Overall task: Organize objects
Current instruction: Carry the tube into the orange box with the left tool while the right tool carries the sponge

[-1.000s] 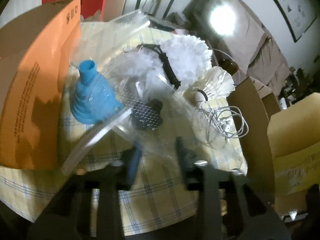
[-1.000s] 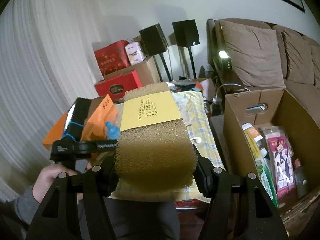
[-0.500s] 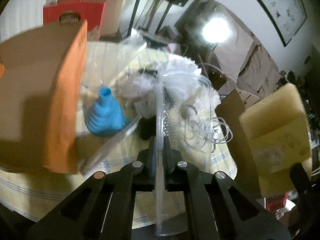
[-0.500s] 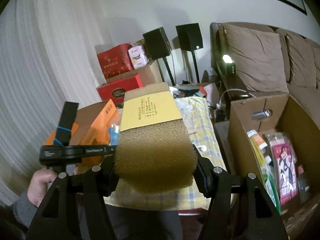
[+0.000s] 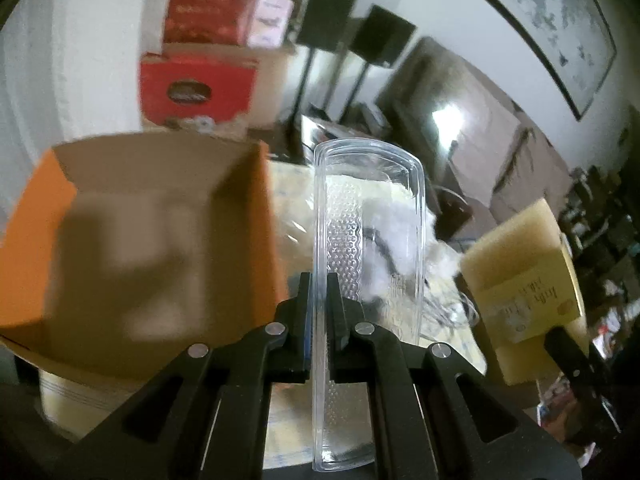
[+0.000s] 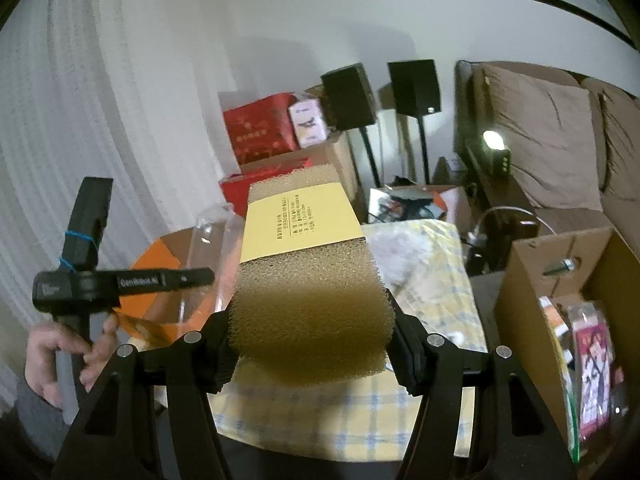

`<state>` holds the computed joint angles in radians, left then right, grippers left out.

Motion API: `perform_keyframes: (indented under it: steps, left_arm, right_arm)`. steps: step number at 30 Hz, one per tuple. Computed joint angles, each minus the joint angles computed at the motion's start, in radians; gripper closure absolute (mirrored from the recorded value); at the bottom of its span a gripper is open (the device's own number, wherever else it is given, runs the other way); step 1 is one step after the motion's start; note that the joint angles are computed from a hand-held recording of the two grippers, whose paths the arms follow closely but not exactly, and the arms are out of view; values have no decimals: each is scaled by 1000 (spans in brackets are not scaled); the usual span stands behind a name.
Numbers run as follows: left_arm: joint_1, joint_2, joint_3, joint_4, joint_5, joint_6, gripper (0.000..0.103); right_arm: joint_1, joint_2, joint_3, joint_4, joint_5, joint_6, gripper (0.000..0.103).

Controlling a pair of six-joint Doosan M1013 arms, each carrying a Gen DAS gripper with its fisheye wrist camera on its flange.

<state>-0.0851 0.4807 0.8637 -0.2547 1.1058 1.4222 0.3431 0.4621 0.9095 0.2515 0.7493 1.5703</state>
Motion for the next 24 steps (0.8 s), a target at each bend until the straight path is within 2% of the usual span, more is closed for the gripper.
perform_keyframes:
  steps: [9, 15, 19, 24]
  left_arm:
    - [55, 40, -73, -2, 67, -25, 98]
    - [79, 57, -111, 9, 95, -28, 98]
    - [86, 84, -152, 61, 131, -38, 98]
    - [98, 127, -199, 83, 184, -56, 98]
  right_arm:
    - [26, 72, -127, 68, 45, -44, 40]
    - [53, 152, -256, 98, 109, -61, 39]
    - [72, 216, -360, 92, 168, -52, 40]
    - [93, 330, -557, 82, 279, -15, 40]
